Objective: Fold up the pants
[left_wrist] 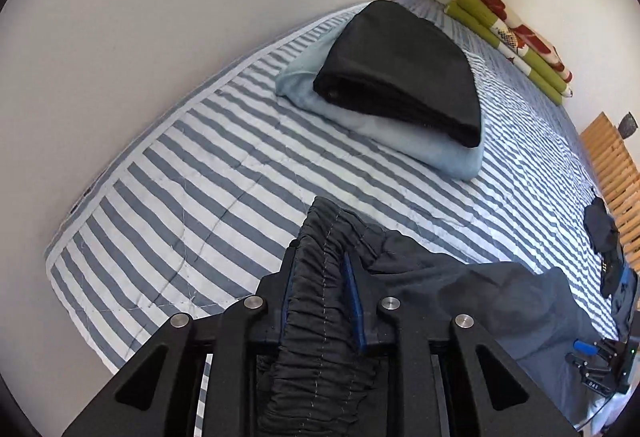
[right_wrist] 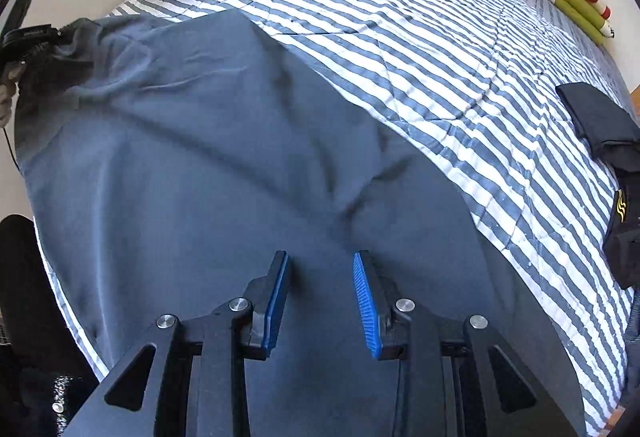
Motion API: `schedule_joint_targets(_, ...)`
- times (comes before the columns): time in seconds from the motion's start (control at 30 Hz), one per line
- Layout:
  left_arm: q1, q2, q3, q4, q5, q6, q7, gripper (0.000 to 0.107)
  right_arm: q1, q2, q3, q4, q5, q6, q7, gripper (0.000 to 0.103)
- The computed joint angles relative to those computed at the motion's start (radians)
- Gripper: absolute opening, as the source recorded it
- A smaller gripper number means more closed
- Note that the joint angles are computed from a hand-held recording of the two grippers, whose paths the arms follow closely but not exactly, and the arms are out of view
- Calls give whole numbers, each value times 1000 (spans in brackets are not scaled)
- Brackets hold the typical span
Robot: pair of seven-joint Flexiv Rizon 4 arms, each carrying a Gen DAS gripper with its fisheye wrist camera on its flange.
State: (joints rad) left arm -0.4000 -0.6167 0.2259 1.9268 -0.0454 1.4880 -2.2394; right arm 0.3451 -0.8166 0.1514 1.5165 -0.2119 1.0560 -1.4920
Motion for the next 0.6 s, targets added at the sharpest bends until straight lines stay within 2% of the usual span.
schedule_joint_targets(0.03, 49, -8, -52, -9, -25, -47, 39, 32, 3, 4, -10, 10, -7, 2, 3, 32)
schedule_joint_targets(0.07, 72, -12, -71, -19, -31, -94, 52, 36, -1, 0, -7, 4, -6, -9, 0, 32)
schedule_joint_targets(0.1, 74, -14, -69, -27, -32, -107, 48, 42, -7, -5, 0, -5, -1, -20, -6, 32)
schedule_joint_targets(0.13, 75, -12, -64, -21, -20, -77, 44, 44, -8, -3, 1, -7, 0, -25, -10, 32)
schedule_joint_targets(0.23, 12, 36, 36, 5, 26, -53, -19, 51, -18, 9, 14, -7, 14, -14, -23, 32)
schedule_joint_targets(0.33, -68, 106, 147, 49, 108, -22, -106, 51, -35, 6, 46, -44, 50, -18, -45, 32)
schedule_joint_targets(0.4, -97, 145, 162, 62, 163, -14, -115, 51, -37, -7, 61, -79, 71, -7, -56, 32)
schedule_joint_targets(0.5, -106, 164, 120, 46, 239, -56, -84, 45, -36, -46, 94, -159, 110, -28, -81, 32)
schedule_joint_targets(0.57, -19, 163, -7, 85, 203, -5, -15, 45, -19, -71, 106, -202, 123, -38, -99, 32)
schedule_joint_targets(0.6, 6, 154, -48, 92, 188, -5, 13, 44, -12, -79, 114, -214, 131, -43, -111, 32)
